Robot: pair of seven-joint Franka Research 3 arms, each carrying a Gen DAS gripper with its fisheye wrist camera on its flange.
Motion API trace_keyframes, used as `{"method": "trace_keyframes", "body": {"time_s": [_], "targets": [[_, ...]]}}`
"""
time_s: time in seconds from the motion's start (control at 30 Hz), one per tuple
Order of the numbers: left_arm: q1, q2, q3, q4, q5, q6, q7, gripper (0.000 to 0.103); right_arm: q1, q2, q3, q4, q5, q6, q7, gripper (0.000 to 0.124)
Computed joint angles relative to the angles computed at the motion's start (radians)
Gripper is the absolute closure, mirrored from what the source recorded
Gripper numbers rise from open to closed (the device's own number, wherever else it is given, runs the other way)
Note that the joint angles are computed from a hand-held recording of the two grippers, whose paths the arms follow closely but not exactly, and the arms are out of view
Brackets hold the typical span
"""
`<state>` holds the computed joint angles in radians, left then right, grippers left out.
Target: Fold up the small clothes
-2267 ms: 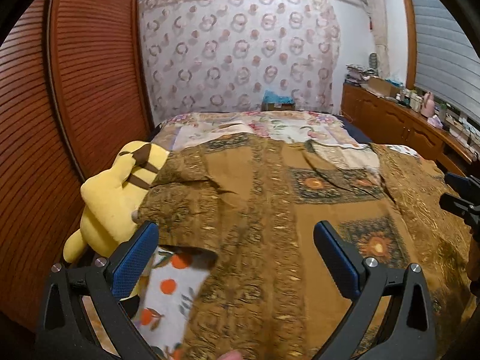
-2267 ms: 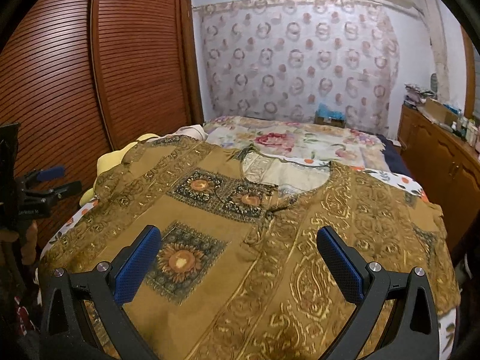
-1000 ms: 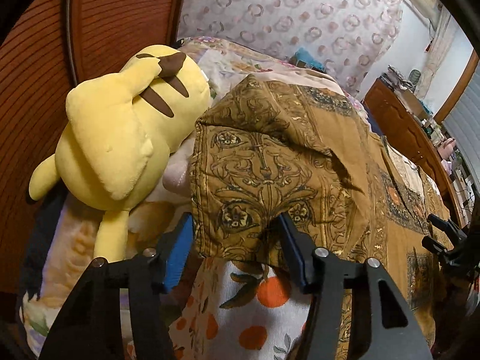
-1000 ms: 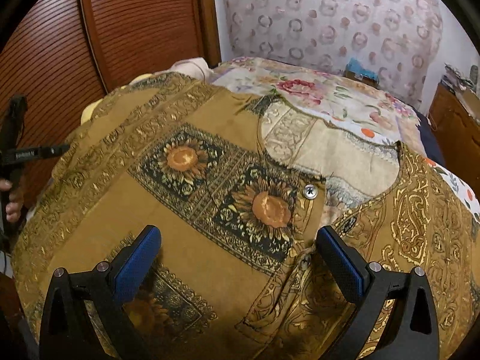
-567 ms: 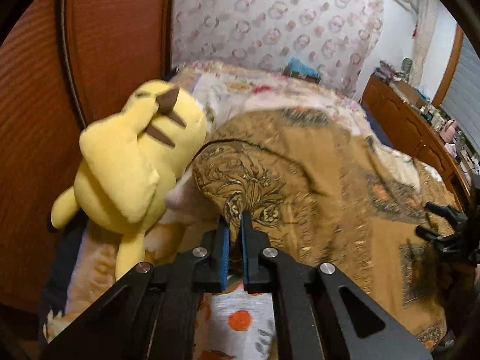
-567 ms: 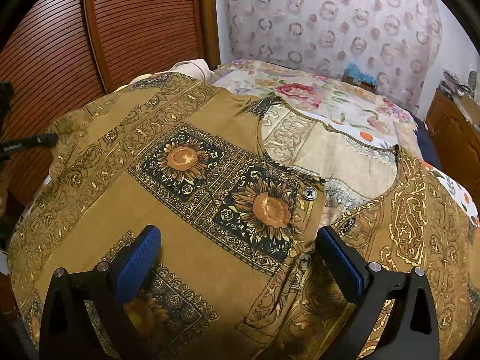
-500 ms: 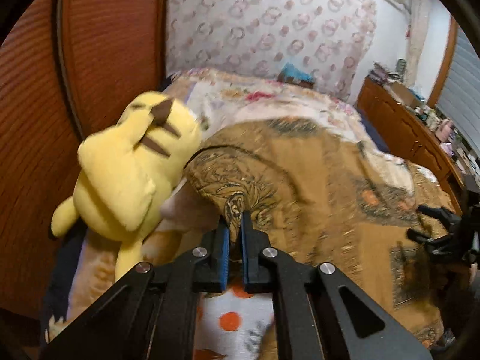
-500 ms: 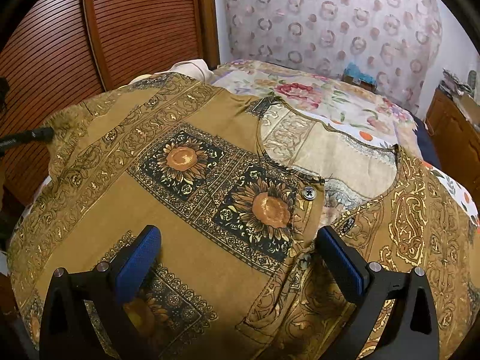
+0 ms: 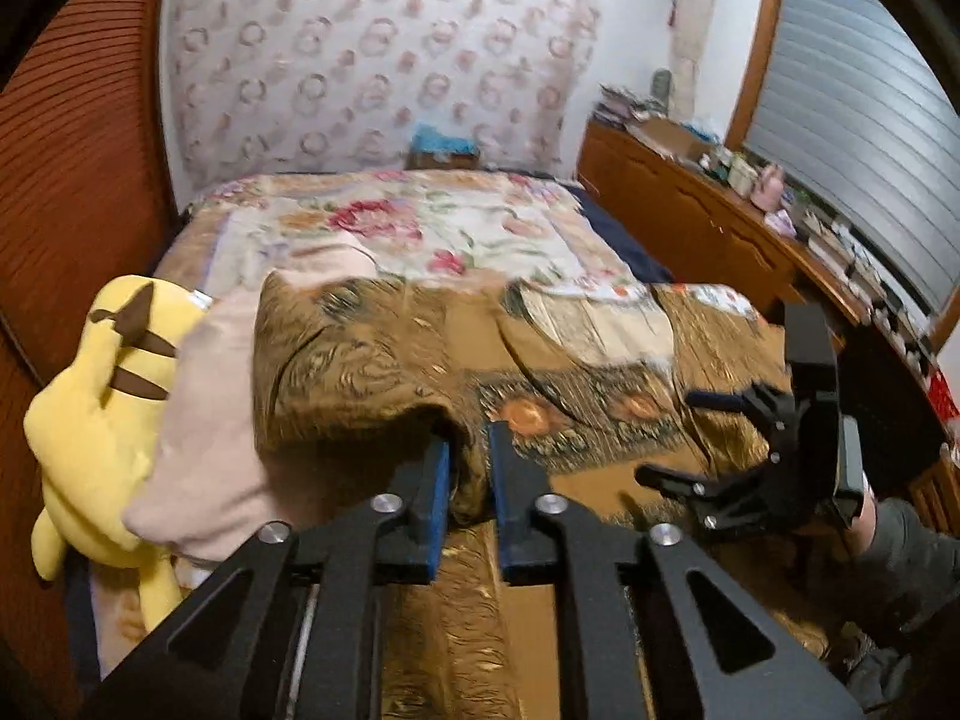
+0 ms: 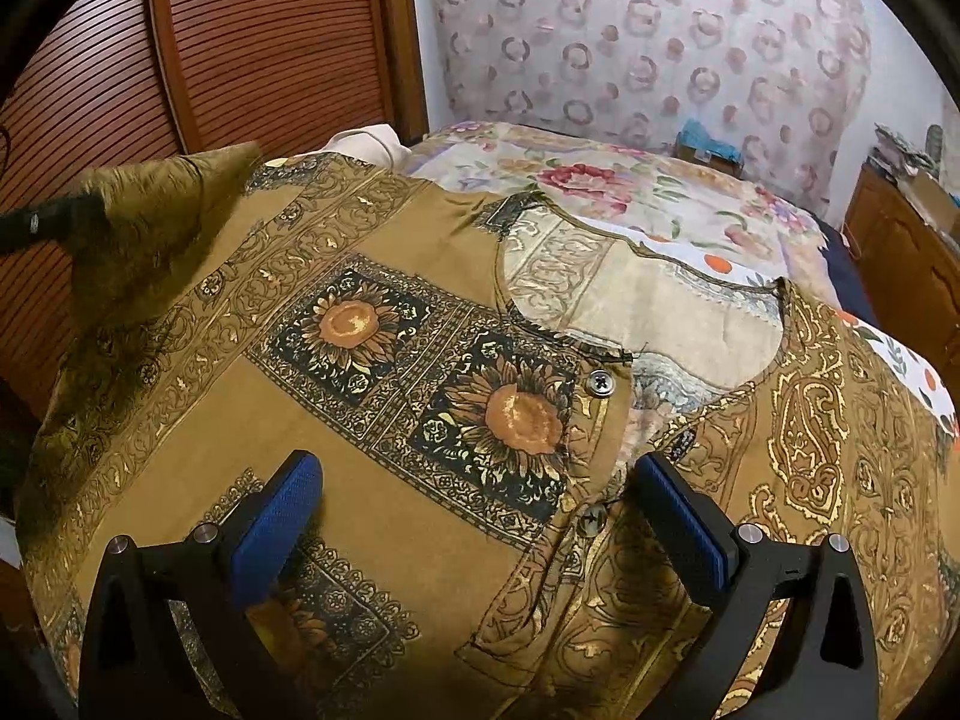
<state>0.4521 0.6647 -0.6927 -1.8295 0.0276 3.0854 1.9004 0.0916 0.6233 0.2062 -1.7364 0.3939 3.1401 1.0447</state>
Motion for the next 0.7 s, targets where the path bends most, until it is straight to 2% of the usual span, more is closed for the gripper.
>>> {"method": "trace_keyframes", "body": {"time_s": [0.07, 0.13, 0.2, 0.27, 0.37, 0.53, 0.63, 0.7], "targets": [[-0.016, -0.01, 0.02, -0.012, 0.006, 0.016, -0.009, 0.062, 0.001, 0.0, -0.001, 0.001, -0.001, -0.001, 0.002, 0.021], [-0.011, -0.018, 0.021, -0.028, 0.012, 0.029, -0.02, 0.056, 0.001, 0.001, -0.001, 0.002, -0.001, -0.003, 0.002, 0.021], [0.002, -0.023, 0.018, -0.038, 0.017, 0.033, -0.031, 0.043, 0.002, 0.001, -0.002, 0.001, -0.002, -0.002, 0.003, 0.021], [0.021, -0.024, 0.007, -0.05, 0.022, 0.055, -0.043, 0.023, 0.002, 0.001, -0.003, 0.003, -0.003, -0.004, 0.004, 0.021], [0.025, -0.026, 0.017, -0.06, 0.047, 0.079, -0.082, 0.022, 0.006, 0.002, -0.008, 0.004, -0.004, -0.004, 0.007, 0.021], [-0.006, -0.04, 0.09, -0.066, 0.09, 0.107, -0.171, 0.022, -0.011, 0.001, 0.011, 0.008, -0.004, -0.022, -0.01, 0.022], [-0.008, -0.043, 0.117, -0.078, 0.119, 0.134, -0.215, 0.022, -0.066, -0.001, 0.079, 0.018, 0.012, -0.041, -0.065, 0.027], [-0.021, -0.046, 0.145, -0.082, 0.134, 0.148, -0.249, 0.016, -0.115, 0.004, 0.145, 0.041, 0.038, -0.07, -0.121, 0.033]]}}
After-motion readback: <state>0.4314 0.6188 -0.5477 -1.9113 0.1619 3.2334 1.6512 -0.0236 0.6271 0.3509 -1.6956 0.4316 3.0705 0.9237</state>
